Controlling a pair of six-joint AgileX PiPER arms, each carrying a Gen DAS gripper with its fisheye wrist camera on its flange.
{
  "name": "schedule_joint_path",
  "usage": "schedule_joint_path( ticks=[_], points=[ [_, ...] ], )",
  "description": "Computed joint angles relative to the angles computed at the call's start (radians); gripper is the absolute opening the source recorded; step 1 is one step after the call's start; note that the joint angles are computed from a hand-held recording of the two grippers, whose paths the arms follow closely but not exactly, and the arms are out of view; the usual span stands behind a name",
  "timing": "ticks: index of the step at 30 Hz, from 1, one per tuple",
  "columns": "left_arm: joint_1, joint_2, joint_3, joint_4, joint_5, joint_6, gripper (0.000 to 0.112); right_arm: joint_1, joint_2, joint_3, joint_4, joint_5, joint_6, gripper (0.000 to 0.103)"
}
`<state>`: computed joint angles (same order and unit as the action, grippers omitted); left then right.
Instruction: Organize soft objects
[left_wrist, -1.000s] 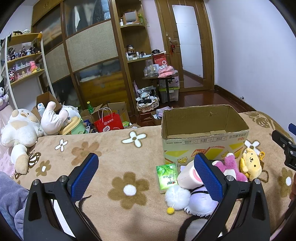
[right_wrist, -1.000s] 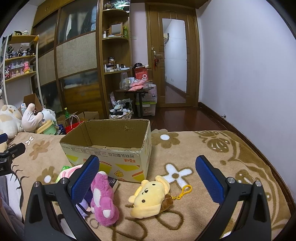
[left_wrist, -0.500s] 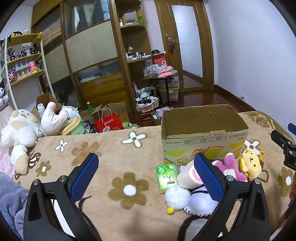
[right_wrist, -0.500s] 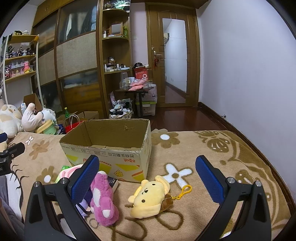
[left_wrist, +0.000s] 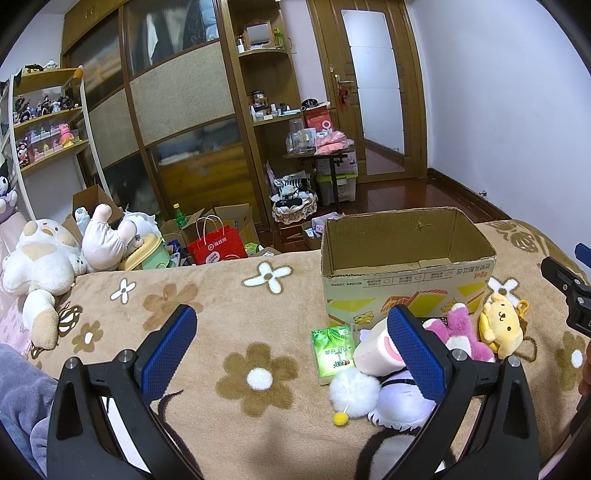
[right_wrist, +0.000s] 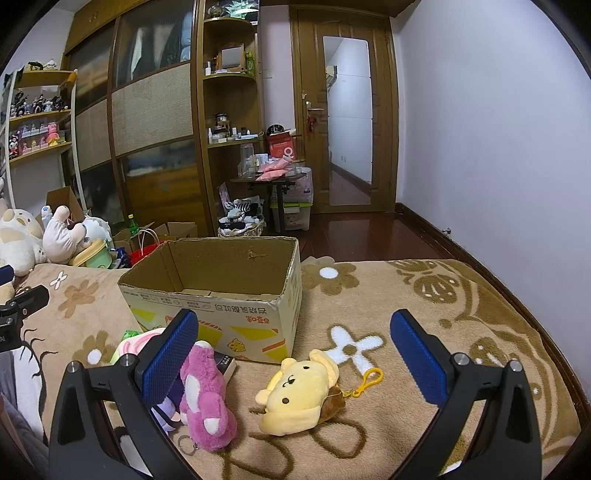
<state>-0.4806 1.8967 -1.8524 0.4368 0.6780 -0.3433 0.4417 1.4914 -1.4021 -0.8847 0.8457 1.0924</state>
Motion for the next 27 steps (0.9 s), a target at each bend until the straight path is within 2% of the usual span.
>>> schedule_joint_path(
  ticks=[27],
  points=[
    [0.006, -0.005, 0.015, -0.002, -0.006, 0.008, 0.102, 0.000, 0.000, -0.003, 0.003, 0.003, -0.005, 0.103]
  ],
)
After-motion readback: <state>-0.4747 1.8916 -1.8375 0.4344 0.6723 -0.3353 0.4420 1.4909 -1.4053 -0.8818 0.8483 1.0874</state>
